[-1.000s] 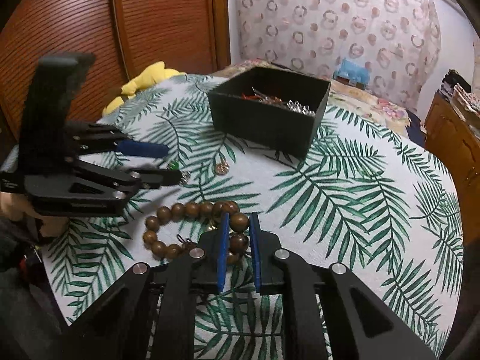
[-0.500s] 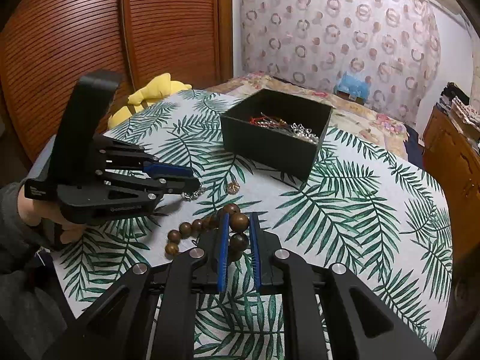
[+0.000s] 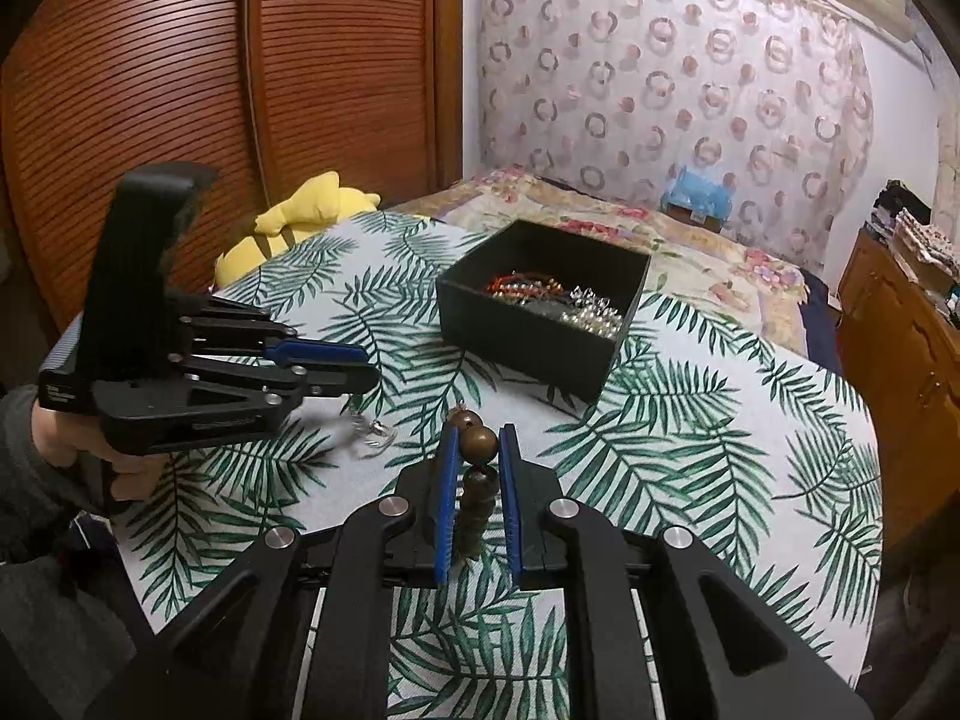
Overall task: Organize jewelry
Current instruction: 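Lift both held items and carry them over the black box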
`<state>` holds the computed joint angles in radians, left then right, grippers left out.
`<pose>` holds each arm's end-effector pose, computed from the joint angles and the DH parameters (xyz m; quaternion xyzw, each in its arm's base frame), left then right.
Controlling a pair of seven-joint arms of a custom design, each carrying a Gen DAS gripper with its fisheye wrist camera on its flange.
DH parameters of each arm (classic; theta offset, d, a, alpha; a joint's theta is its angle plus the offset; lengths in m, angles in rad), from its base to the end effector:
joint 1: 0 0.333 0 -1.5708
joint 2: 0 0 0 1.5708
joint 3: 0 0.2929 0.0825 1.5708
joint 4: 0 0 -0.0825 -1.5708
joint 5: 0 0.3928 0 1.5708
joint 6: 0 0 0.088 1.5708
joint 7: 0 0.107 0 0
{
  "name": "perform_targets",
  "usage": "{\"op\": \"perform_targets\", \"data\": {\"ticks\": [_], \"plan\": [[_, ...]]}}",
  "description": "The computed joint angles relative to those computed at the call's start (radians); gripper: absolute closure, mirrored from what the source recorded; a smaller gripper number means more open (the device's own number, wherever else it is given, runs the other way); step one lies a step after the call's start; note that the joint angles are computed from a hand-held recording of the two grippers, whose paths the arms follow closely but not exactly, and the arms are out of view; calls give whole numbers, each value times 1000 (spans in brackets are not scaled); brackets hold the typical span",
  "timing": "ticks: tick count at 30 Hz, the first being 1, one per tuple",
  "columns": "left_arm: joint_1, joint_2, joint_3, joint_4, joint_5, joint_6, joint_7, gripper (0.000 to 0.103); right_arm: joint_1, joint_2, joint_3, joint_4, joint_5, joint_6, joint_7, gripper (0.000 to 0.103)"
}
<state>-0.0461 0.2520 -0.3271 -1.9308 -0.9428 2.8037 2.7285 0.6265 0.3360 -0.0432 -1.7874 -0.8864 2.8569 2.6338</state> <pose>0.6170 -0.1884 0.3910 -0.3916 0.8254 -0.3867 0.1259 0.5416 0.4111 0.4083 -0.7307 0.5403 -0.2533 0.3317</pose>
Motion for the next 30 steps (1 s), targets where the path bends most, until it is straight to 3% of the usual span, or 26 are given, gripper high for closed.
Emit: {"op": "perform_targets", "data": {"ticks": [14, 30], "plan": [[-10, -34, 10, 24, -116, 10, 86, 90, -19, -16, -1, 58, -60, -35, 2, 88], [-13, 3, 2, 102, -97, 47, 81, 90, -29, 131, -35, 317, 65, -104, -156, 88]]}}
